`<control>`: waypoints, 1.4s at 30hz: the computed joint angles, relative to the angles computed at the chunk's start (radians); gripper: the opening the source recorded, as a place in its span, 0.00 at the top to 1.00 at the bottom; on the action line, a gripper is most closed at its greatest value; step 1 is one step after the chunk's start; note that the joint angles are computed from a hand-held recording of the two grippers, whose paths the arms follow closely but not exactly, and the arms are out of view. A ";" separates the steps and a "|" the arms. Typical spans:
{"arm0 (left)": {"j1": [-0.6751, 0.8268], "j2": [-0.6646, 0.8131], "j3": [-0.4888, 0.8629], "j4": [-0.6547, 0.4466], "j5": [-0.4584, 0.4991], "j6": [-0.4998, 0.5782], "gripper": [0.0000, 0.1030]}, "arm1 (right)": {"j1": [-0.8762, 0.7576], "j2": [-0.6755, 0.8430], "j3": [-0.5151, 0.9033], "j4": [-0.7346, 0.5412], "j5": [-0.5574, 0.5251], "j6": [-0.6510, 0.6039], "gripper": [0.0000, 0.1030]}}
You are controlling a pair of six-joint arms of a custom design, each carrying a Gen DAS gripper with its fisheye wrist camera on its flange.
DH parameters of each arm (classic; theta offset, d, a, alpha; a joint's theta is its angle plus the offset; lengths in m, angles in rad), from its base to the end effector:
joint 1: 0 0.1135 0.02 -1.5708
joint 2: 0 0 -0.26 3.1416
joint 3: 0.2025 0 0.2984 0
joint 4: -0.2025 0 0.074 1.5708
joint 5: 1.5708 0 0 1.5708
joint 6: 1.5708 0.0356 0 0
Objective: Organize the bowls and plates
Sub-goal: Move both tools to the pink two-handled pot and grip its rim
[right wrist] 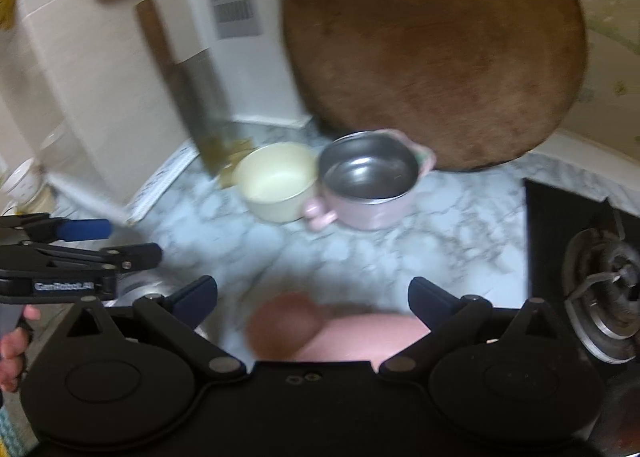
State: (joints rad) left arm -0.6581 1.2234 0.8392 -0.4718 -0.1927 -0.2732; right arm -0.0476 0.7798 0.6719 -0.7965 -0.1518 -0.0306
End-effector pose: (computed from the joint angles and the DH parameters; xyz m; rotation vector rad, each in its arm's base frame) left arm 0.2386 -0.1759 0.2218 0.3761 2.3856 -0.1963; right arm 0.1997 -0.0041 0.2387 -0.0439 2.4666 0.1540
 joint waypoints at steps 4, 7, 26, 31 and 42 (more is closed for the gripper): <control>-0.006 0.136 0.131 -0.004 0.000 0.009 0.24 | -0.048 0.061 0.026 0.061 0.047 -0.013 0.01; 0.000 0.241 0.240 -0.010 0.017 0.011 0.24 | -0.087 0.131 0.056 0.110 0.063 -0.022 0.01; 0.014 0.872 0.924 -0.135 0.085 0.088 0.24 | -0.159 0.654 0.310 0.307 0.070 0.058 0.11; 0.015 0.979 1.023 -0.156 0.085 0.089 0.24 | -0.158 0.762 0.341 0.332 0.064 0.090 0.22; 0.029 1.139 1.208 -0.240 0.112 0.062 0.45 | -0.147 0.893 0.387 0.346 0.018 0.163 0.46</control>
State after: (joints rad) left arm -0.6289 2.3626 2.0477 -0.7120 -0.0802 -0.2116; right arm -0.1941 1.6726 1.0593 -0.4502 -0.1340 0.1325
